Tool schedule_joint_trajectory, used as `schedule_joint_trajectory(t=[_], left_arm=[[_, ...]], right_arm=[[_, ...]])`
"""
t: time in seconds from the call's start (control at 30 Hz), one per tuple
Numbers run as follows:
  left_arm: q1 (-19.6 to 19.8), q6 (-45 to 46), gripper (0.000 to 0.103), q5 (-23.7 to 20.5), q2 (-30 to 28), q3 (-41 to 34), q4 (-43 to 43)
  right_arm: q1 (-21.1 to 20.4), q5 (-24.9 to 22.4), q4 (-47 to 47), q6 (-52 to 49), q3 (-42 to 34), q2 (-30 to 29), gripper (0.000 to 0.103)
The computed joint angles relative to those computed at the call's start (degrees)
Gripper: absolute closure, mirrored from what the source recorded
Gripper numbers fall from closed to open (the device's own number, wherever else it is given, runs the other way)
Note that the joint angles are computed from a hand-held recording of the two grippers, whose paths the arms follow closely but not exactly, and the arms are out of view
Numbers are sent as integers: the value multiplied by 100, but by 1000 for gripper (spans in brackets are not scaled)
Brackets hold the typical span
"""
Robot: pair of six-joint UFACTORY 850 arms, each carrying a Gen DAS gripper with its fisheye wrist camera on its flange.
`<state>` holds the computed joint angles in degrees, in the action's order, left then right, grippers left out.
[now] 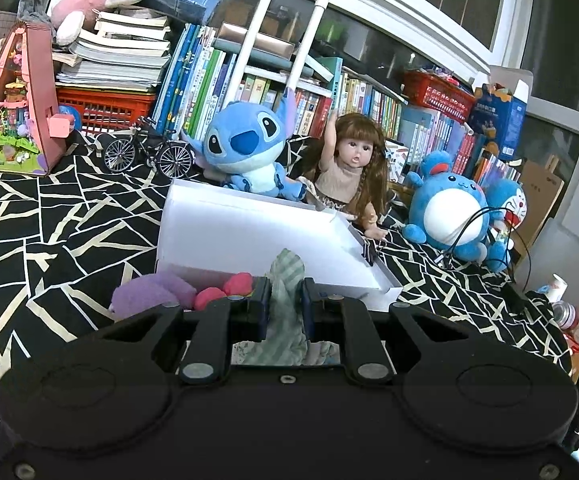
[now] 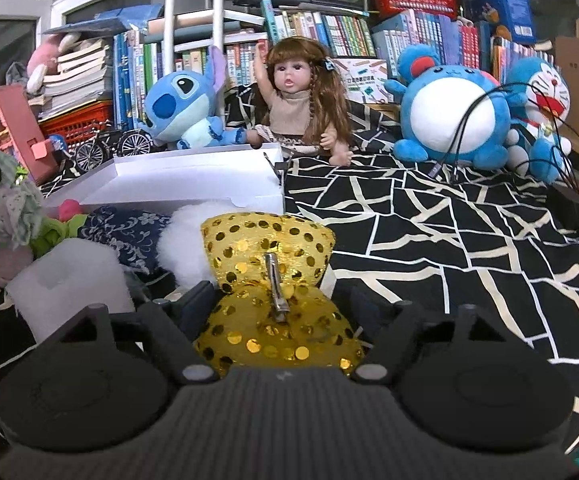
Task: Organize soft objects
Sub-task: 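Carry the gold bow with the right tool while the left tool carries the plaid cloth into the white box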
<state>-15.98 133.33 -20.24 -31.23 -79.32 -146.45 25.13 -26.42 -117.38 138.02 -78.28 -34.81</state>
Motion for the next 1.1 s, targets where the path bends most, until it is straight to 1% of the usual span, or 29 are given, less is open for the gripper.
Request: schedule_joint_trajectory(t=[0.13, 0.5, 0.57, 0.63, 0.67, 0.7, 0.73, 0.83, 0.9, 1.0, 1.1], left_arm=[[13, -101, 88, 1, -9, -23, 69], [31, -154, 88, 18, -27, -94, 92], [39, -272, 88, 7, -30, -104, 185], [49, -415, 88, -10, -26, -106, 283], [57, -513, 88, -17, -30, -119, 359], [66, -649, 88, -32, -34, -134, 465], [79, -794, 88, -54, -41, -150, 580], [111, -1133, 89, -110, -58, -208, 873], [124, -1262, 91, -147, -64, -253, 997], [148, -1476, 91, -226, -85, -341, 1180], [150, -1397, 91, -234, -116, -449, 1120]], right_arm=[[-39, 104, -61, 167, -5, -6, 19], [-53, 147, -29, 106, -97, -73, 19], [-54, 151, 81, -4, -125, -91, 19], [-82, 241, 173, -68, -180, -125, 19], [-112, 361, 138, -8, -198, -135, 19], [-139, 469, 81, 65, -214, -143, 23], [-143, 490, -27, 191, -205, -143, 34], [-128, 434, -238, 510, -148, -92, 44], [-126, 343, -586, 922, -72, -34, 45], [-108, 129, -807, 1194, -3, 41, 47], [-110, -18, -1001, 1383, 38, 111, 47]])
